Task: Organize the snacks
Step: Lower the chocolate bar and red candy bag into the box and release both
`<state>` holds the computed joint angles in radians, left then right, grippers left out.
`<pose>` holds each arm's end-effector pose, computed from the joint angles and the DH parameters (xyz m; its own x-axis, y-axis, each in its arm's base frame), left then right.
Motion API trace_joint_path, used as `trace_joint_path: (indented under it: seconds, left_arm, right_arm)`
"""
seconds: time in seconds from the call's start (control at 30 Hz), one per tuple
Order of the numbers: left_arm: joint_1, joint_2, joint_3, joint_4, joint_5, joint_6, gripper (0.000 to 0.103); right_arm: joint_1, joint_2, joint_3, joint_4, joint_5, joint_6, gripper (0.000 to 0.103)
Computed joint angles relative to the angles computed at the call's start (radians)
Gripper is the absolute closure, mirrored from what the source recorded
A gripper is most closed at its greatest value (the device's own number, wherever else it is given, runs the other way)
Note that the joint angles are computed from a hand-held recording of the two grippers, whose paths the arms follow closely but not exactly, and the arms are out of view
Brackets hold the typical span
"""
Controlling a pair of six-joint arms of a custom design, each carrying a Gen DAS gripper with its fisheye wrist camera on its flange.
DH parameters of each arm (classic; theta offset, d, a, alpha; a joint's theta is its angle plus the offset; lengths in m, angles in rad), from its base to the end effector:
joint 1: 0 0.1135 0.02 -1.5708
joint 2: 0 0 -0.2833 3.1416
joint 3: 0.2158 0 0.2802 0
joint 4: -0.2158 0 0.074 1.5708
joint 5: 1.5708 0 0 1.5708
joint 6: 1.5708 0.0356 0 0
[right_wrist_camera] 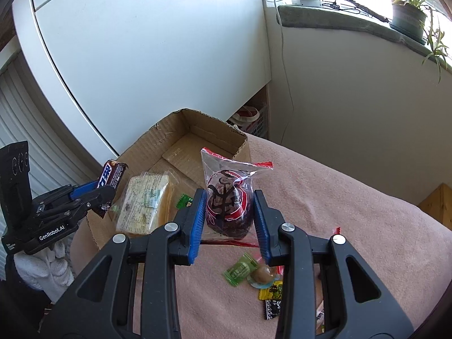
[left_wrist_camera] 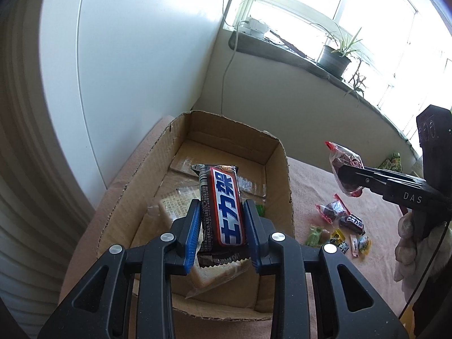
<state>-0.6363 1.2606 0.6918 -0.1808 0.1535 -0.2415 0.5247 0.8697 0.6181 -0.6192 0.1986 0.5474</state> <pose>0.2190 -0.1686 0.2120 -0.6941 0.2189 -0.6858 0.5265 0.8040 -0.2762 0.1657 0.0878 0.2367 -0.7636 0.1476 -0.6286 0.0191 0.9783 0.2064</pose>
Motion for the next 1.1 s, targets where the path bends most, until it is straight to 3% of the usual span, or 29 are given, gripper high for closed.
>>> trace_joint_path:
  seconds: [0.53, 0.93, 0.97, 1.07, 1.1]
  left_arm:
    - [0.064, 0.11, 0.073, 0.003, 0.023, 0.034, 0.074]
    - [0.079, 0.113, 0.079, -0.01, 0.026, 0.024, 0.074]
    - [0.079, 0.11, 0.078, -0.011, 0.026, 0.023, 0.074]
    - [0.078, 0.101, 0.077, -0.012, 0.02, 0.023, 0.074]
    - [0.079, 0.098, 0.076, -0.013, 0.02, 0.022, 0.074]
  right_arm:
    - [-0.043, 0.413, 0.144, 0.232, -0.112, -0.091, 0.069]
    - [-0.053, 0.515, 0.184, 0.281, -0.131, -0.108, 0.069]
    - [-0.052, 0.518, 0.186, 0.282, -0.131, -0.11, 0.068]
    - [-0.042, 0.512, 0.186, 0.285, -0.109, -0.109, 0.045]
    - [-0.04, 0.504, 0.184, 0.285, -0.106, -0.109, 0.044]
